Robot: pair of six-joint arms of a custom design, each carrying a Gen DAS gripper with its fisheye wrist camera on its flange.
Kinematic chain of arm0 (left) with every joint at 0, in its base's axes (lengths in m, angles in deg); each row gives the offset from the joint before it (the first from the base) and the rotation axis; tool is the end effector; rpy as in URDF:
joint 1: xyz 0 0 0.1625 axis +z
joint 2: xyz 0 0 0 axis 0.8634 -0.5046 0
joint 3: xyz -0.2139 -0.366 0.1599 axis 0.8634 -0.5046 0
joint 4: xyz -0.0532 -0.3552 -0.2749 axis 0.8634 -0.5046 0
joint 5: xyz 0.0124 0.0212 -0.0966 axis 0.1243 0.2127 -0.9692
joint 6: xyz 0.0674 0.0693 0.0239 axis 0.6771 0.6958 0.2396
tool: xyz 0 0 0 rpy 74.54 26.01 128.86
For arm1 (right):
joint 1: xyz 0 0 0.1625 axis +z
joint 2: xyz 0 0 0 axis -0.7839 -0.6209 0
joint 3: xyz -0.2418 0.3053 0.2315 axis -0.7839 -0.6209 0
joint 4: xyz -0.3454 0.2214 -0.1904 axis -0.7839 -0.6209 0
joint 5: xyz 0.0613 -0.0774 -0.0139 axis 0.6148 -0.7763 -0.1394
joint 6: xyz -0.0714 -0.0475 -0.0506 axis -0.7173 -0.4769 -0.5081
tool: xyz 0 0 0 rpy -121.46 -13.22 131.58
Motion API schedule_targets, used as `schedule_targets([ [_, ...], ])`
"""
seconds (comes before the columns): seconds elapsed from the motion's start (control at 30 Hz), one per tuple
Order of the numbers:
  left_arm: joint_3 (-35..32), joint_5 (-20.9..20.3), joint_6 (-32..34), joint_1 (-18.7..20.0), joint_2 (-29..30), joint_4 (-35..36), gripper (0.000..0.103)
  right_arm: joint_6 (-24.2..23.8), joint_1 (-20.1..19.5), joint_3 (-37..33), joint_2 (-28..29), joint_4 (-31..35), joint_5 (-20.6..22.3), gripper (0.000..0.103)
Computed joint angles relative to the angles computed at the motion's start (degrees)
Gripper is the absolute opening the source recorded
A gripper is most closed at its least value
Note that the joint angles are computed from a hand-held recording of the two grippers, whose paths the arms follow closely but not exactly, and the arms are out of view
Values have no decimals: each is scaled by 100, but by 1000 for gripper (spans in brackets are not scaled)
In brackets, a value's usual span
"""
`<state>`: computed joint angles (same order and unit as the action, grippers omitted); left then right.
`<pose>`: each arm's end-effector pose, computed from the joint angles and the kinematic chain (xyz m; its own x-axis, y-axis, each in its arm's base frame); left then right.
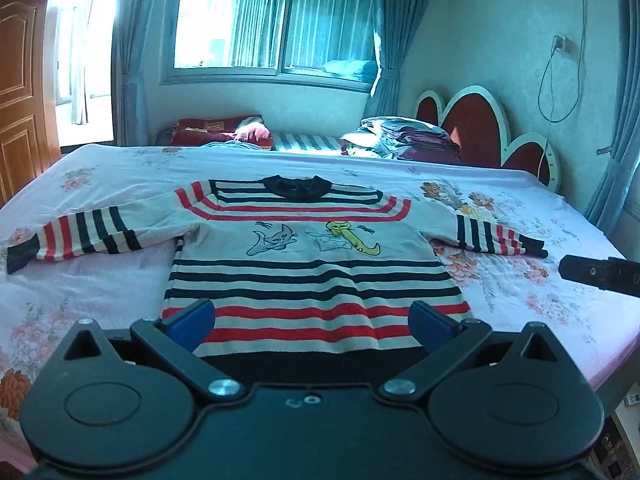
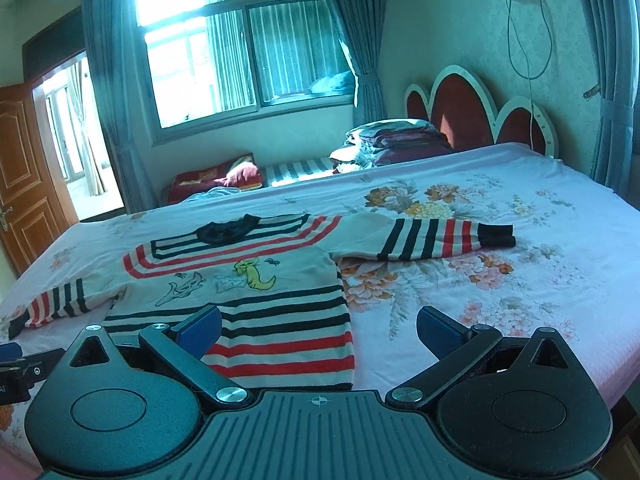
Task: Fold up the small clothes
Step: 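Move the right tool to the sweater sleeve's black cuff and grasp it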
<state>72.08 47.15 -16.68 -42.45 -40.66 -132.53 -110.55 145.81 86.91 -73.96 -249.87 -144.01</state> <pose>-0.3698 -0.3452 0.0973 -0.7646 0.1130 -0.6346 0.5785 0.5544 -0.5983 0.1192 -0.3380 0.3798 -0.8291 0.0679 0.5550 -0.4505 0.5067 -0.7350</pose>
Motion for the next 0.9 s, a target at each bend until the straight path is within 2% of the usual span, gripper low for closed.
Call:
schedule_targets([
  [0.03,-11,57,-11,22,20,-10,103,-5,7,-22,61,-56,-29,103],
  [0.13,-14,3,420,160,149,-661,102,-54,-7,-102,241,-230,-85,103],
  [0.2,-39,-132,937,265,267,-1213,95,-95,-75,-165,352,-377,-62,103],
  [0.23,-68,-32,1021,286,347,-1332,86,-98,-109,-210,404,-432,-79,103],
  [0.27,-113,125,1047,301,438,-1389,83,-88,-162,-258,446,-484,-71,103],
  [0.47,-504,439,1344,672,899,-1964,95,-120,-671,-652,742,-763,342,102],
  [0.53,-724,626,1393,818,1111,-2034,95,-114,-866,-862,876,-755,461,76],
  [0.7,-1433,442,1525,1238,1531,-1905,94,281,-1587,-1618,1244,-340,991,76],
  [0.77,-1818,430,1697,1379,1793,-1816,94,505,-1881,-1999,1398,19,1173,65],
  [0.8,-2039,418,1767,1448,1926,-1682,94,606,-2026,-2187,1478,176,1278,55],
  [0.9,-2713,410,1903,1613,2375,-1359,94,831,-2391,-2764,1763,565,1452,51],
])
